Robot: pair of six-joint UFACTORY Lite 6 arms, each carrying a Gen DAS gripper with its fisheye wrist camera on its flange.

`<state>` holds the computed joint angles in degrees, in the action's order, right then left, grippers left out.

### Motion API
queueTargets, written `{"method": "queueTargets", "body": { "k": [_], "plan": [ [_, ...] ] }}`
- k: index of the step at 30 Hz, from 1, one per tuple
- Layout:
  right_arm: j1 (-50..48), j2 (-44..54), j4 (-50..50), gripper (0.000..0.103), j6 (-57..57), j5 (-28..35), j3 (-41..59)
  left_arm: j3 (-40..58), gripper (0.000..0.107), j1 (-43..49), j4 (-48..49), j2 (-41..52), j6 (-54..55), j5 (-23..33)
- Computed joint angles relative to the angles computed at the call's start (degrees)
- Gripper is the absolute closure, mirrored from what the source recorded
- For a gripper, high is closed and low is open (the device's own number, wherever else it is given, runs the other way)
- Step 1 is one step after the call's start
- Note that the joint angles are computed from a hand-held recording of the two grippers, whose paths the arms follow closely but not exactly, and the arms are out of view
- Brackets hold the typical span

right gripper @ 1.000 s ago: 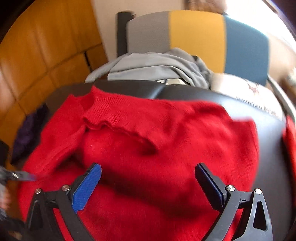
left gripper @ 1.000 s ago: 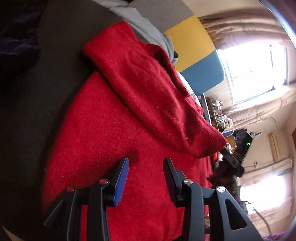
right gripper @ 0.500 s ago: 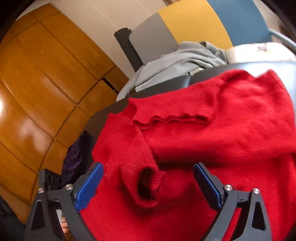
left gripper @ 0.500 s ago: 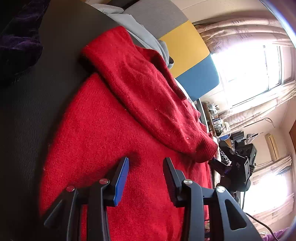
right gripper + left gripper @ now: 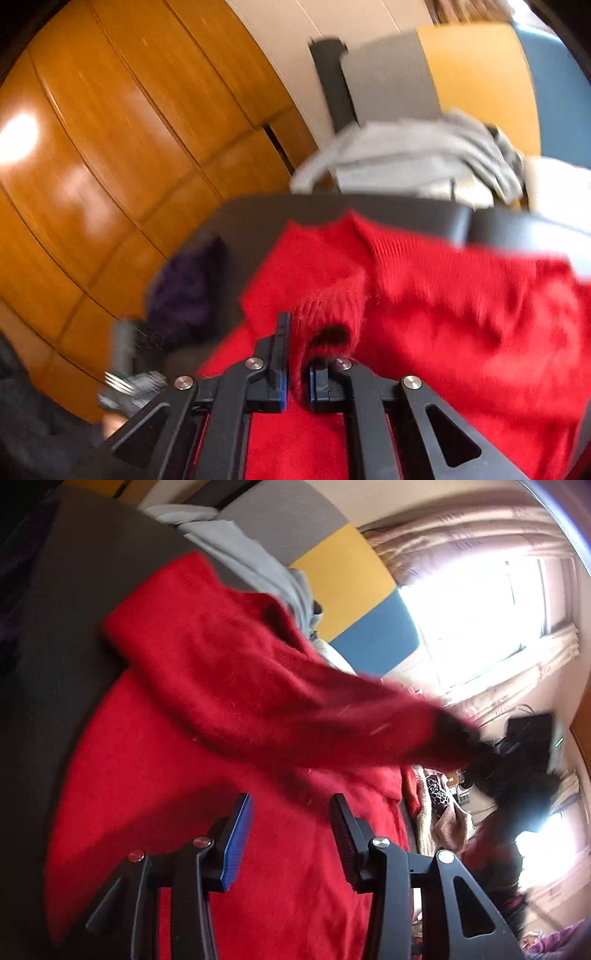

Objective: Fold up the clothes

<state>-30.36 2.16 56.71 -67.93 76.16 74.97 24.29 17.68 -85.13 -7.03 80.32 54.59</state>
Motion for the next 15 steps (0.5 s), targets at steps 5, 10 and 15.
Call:
{"method": "queueTargets", "body": {
  "k": [5, 10, 15],
  "plan": [
    [-0.2, 10.5, 3.6, 0.095, 11.1, 8.8, 24.4, 6.6, 0.062, -3.5, -4.1, 6.6, 1.0, -3.2],
    [-3.9, 19.2, 2.8, 0.094, 15.8, 11.2, 33.8, 13.0, 0.060, -4.9, -7.6, 11.6, 0.1, -9.8],
    [-8.3, 29.3, -2.4, 0.094, 16.6, 5.1, 34.8, 16.3, 0.058, -4.7, -10.9, 15.7, 1.1, -13.6]
  ]
}}
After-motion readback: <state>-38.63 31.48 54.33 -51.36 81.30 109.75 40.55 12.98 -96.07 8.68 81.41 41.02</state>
